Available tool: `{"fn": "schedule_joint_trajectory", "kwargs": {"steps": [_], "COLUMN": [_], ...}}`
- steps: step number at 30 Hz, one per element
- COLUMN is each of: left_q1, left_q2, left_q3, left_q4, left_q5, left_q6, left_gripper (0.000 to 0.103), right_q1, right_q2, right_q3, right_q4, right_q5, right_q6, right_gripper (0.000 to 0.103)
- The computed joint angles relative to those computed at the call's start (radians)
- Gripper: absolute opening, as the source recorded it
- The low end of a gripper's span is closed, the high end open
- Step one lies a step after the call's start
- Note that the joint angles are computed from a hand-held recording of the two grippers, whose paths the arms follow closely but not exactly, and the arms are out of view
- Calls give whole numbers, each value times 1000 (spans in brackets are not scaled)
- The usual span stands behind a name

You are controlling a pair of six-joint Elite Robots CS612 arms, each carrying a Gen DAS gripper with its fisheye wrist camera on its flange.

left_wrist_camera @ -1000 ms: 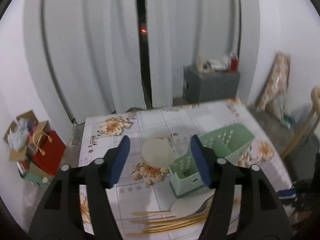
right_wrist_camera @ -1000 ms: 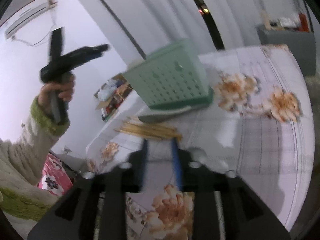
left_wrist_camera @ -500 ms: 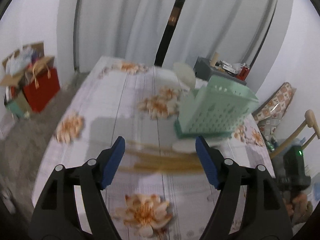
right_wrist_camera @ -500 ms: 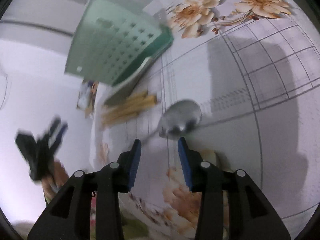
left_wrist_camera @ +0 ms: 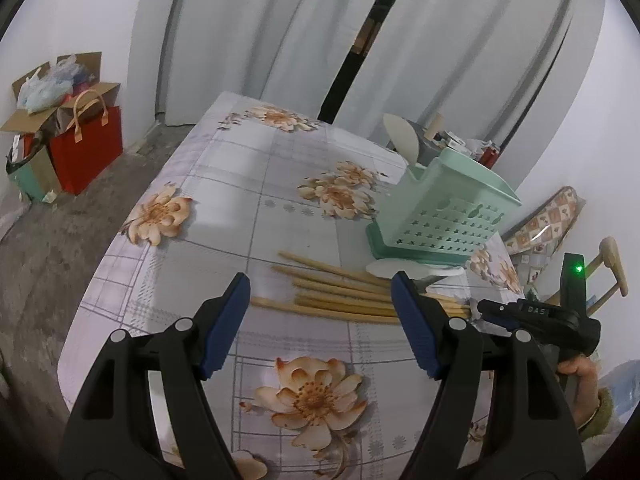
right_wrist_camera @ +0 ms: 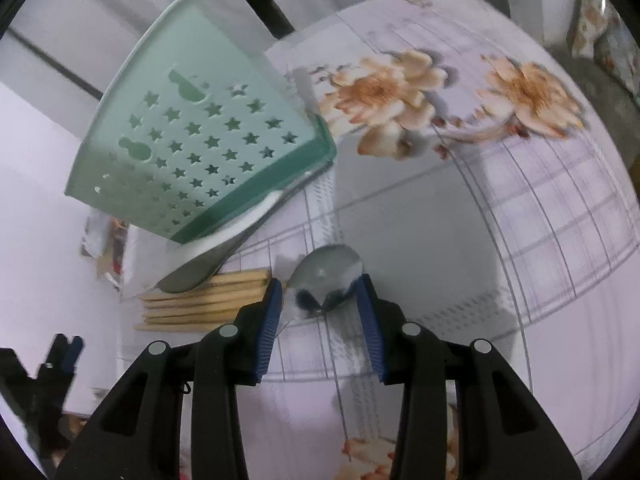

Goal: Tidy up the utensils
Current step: 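Carry the metal spoon with the right gripper toward the green holder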

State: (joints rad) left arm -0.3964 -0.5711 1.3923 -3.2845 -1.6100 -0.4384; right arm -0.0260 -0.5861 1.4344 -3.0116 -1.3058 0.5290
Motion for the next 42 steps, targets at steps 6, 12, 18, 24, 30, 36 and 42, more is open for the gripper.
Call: {"fn": "schedule_joint_trajectory", "kwargs": {"steps": [6, 12, 18, 24, 30, 36, 42], "left_q1": [7, 13, 16, 20, 25, 27, 27], "left_q2": [1, 5, 3, 0, -3, -5, -2], "left_q3": [10, 13, 23, 32, 39, 42, 33], "left_q4": [-10, -17, -33, -34, -35, -32, -19], "left_q5": [-8, -23, -26, -32, -31, -23, -30], "left_q6": [-16, -35, -40, -51, -70, -78, -75], "left_gripper": [69, 69, 69, 69, 69, 69, 69], "right_q1": [6, -2, 9, 42, 75, 54, 43], "right_q2": [-1, 1, -6, 6, 19, 0, -21], "right_q3": [-2, 5, 4, -48, -98, -65, -34], "right_q4": [2, -10, 12, 74, 140, 149, 163], "right_q5": [-22, 22, 22, -122, -263, -236, -270], "right_q6": [5, 41, 28, -30, -182, -236, -284], "right_gripper": [28, 22, 40, 41, 41, 41, 44]}}
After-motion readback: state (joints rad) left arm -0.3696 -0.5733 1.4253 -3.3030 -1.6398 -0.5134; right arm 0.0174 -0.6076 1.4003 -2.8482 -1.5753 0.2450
